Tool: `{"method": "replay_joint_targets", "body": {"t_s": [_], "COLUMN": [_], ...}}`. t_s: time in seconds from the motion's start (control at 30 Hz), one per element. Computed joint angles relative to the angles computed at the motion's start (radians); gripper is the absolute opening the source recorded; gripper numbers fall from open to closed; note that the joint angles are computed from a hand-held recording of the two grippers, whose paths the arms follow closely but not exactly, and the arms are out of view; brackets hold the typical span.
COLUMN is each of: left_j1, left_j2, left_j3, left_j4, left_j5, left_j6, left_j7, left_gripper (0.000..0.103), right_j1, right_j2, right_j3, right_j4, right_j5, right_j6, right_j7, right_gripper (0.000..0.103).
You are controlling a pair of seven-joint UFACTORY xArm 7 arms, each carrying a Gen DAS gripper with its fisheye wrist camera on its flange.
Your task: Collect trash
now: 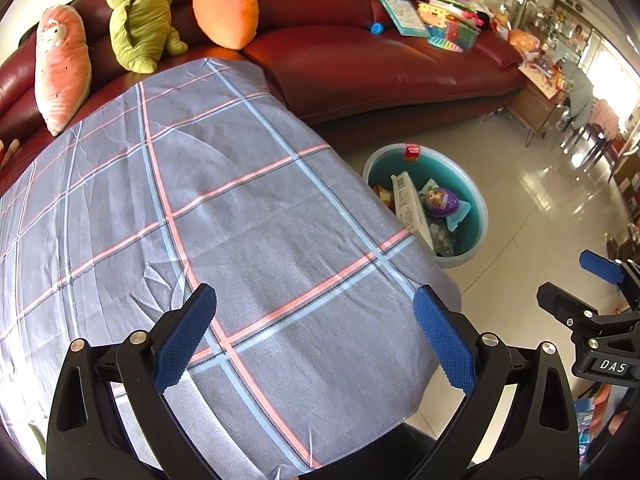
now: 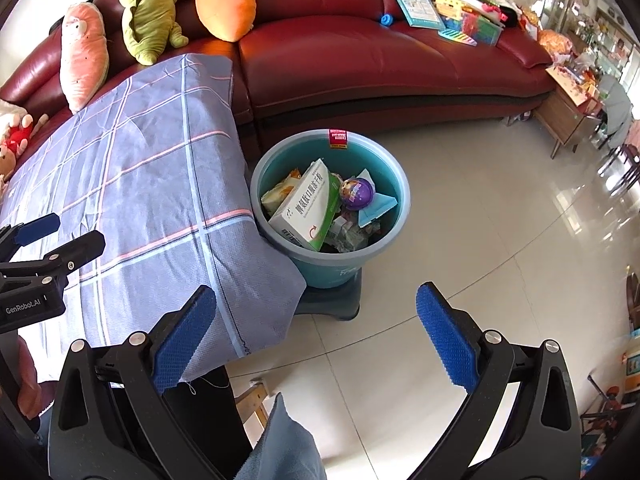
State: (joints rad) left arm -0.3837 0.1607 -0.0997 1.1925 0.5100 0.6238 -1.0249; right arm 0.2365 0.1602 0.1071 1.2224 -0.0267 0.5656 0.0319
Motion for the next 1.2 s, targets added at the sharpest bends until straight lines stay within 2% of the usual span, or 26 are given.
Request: {"method": "replay_joint_targets", "body": {"t_s": [0.23,0.4,0.93,1.2], "left_j1": [-0.008,-0.006,-0.023,-0.025], "left_j2": [0.008,0.013,0.039,0.054], "left_j3": [0.004,0.002,0.009,0.009], "left_j4": [0.006,-0.002,0.025,0.040], "left_j5": [0.024,0.015,0.021,-0.004], "left_j6": [0.007,-0.020,0.016,0.041], "left_j7": [-0.025,-0.015,-0.017,0.002], "left_gripper": [0.099,0.099,0.099,0.099], "right_j1": [-0.007,-0.012,-0.024,-0.019], "right_j2": [0.012,0.023,0.043,0.052], "right_j3": [0.003,0.002,-0.003,-0.010], "right_j4": [-0.003,0.000,0.008,0.014], "right_j5": [0.030,0.049,0.060,0.027], "right_j6": [-0.008,-0.012,-0.026,-0.030], "right_j7": [-0.022,-0.029,-0.036,-0.013], "right_gripper": [0.096,0.096,0.096,0.096]}}
